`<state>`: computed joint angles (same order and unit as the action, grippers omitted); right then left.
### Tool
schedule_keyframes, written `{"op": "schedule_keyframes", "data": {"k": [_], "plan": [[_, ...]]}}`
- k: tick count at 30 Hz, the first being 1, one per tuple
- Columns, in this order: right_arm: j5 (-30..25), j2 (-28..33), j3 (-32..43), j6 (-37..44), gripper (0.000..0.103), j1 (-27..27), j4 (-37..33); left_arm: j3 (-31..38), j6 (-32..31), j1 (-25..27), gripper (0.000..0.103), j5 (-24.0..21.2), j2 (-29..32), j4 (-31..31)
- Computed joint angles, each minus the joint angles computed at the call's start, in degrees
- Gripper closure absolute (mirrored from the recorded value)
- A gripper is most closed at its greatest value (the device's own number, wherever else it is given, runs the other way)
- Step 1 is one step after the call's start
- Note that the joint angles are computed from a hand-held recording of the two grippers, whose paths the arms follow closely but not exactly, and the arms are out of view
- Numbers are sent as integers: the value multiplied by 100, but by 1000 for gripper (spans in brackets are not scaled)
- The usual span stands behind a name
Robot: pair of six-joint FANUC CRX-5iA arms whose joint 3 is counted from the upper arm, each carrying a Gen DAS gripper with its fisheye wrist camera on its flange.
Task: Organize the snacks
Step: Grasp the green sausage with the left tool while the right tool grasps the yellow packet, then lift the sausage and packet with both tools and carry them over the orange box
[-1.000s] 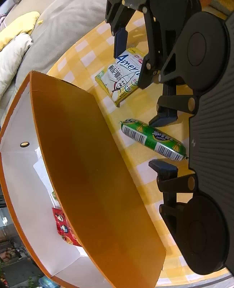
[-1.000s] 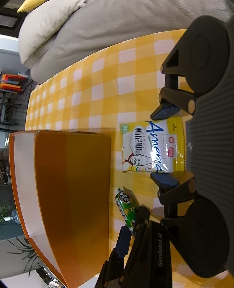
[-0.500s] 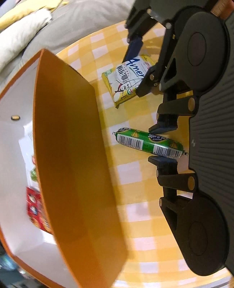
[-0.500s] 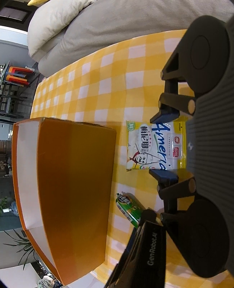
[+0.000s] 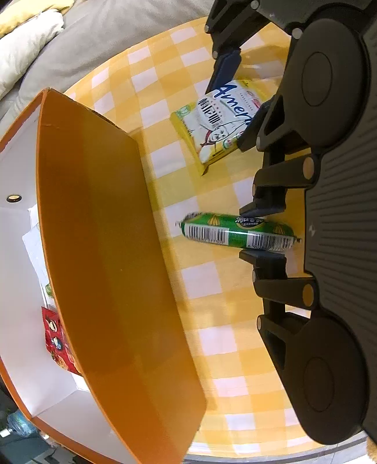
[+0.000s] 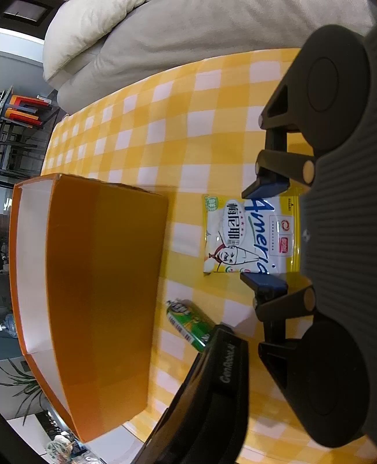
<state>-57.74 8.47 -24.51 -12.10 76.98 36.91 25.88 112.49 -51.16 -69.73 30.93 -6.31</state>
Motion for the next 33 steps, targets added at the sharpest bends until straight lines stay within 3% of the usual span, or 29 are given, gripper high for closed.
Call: {"op": "schedule_keyframes", "data": {"k": [12, 18, 33], "plan": [[-556, -165, 202, 4, 53, 357, -22, -1067, 496, -28, 79, 668, -947, 23], [-1097, -173, 503, 58, 53, 578, 54, -1274, 687, -23, 79, 748, -1407, -84], [-1747, -166, 1132, 637, 53, 484, 828, -1027, 366, 200, 79, 1060, -1904, -328]]}}
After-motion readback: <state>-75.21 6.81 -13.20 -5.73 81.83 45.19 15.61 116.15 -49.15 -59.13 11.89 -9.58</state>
